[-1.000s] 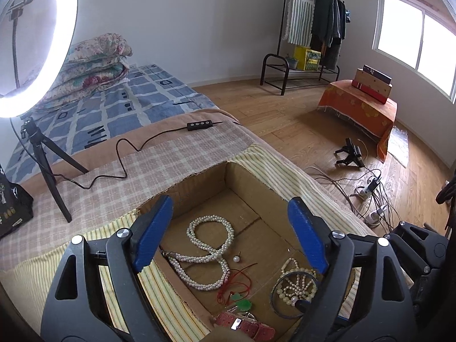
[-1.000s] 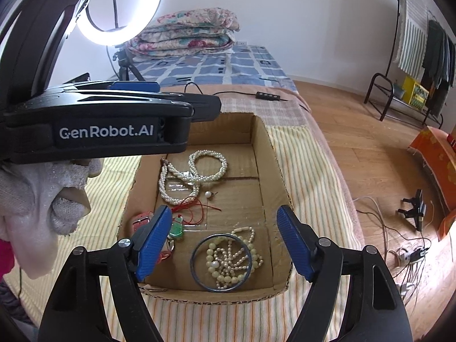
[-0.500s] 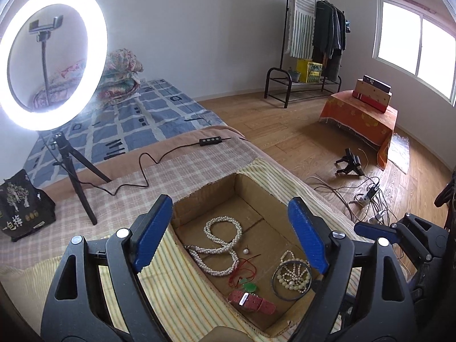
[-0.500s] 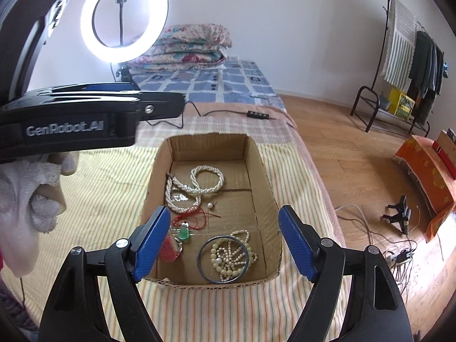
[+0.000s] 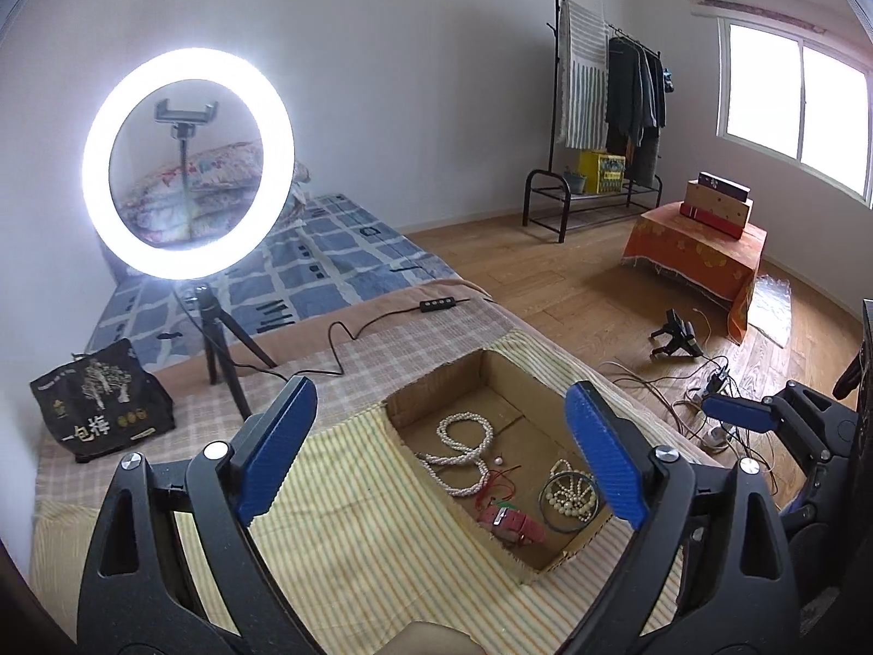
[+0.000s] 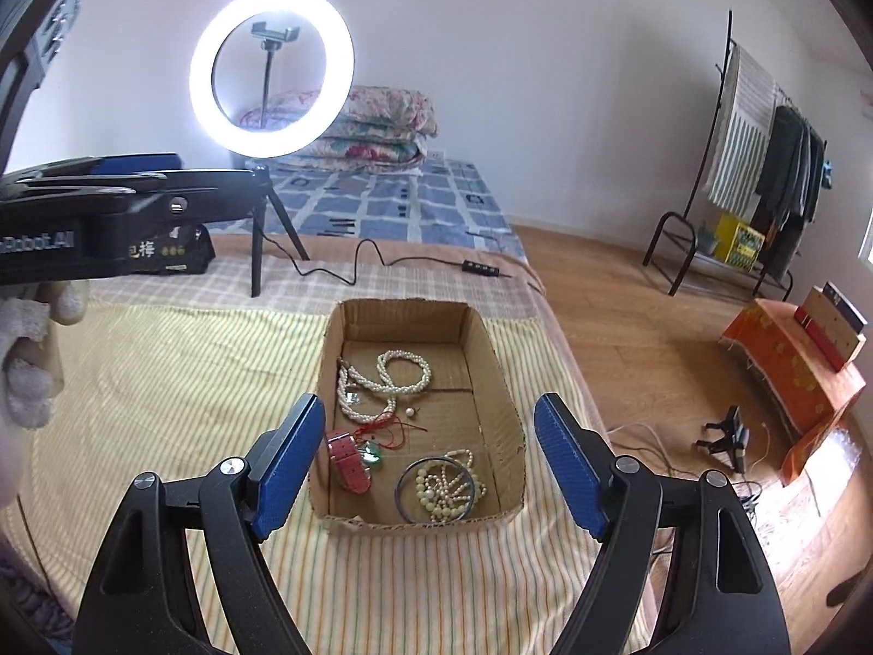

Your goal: Organize jewelry

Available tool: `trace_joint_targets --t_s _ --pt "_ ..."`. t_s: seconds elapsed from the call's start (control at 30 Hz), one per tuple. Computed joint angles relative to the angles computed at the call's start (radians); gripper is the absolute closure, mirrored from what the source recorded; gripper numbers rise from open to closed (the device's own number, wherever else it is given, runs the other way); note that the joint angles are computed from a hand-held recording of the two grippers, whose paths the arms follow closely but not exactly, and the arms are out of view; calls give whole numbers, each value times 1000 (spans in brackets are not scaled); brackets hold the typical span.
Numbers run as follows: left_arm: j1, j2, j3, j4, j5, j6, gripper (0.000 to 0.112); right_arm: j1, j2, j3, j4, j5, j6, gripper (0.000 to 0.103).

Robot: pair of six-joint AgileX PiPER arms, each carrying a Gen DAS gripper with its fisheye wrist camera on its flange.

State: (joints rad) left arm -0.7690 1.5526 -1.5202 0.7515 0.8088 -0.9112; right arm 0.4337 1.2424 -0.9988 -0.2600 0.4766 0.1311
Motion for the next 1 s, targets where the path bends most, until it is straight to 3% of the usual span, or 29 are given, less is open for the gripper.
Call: trace_joint_targets --t_s 0.5,0.87,1.0 --pt "-232 -250 204 178 213 -194 14 127 -145 64 -240 73 276 22" --pt "-366 -295 298 216 327 -290 11 186 -187 115 -376 86 416 22" --pt "-422 -284 305 230 383 -324 10 174 -191 126 -357 75 401 22"
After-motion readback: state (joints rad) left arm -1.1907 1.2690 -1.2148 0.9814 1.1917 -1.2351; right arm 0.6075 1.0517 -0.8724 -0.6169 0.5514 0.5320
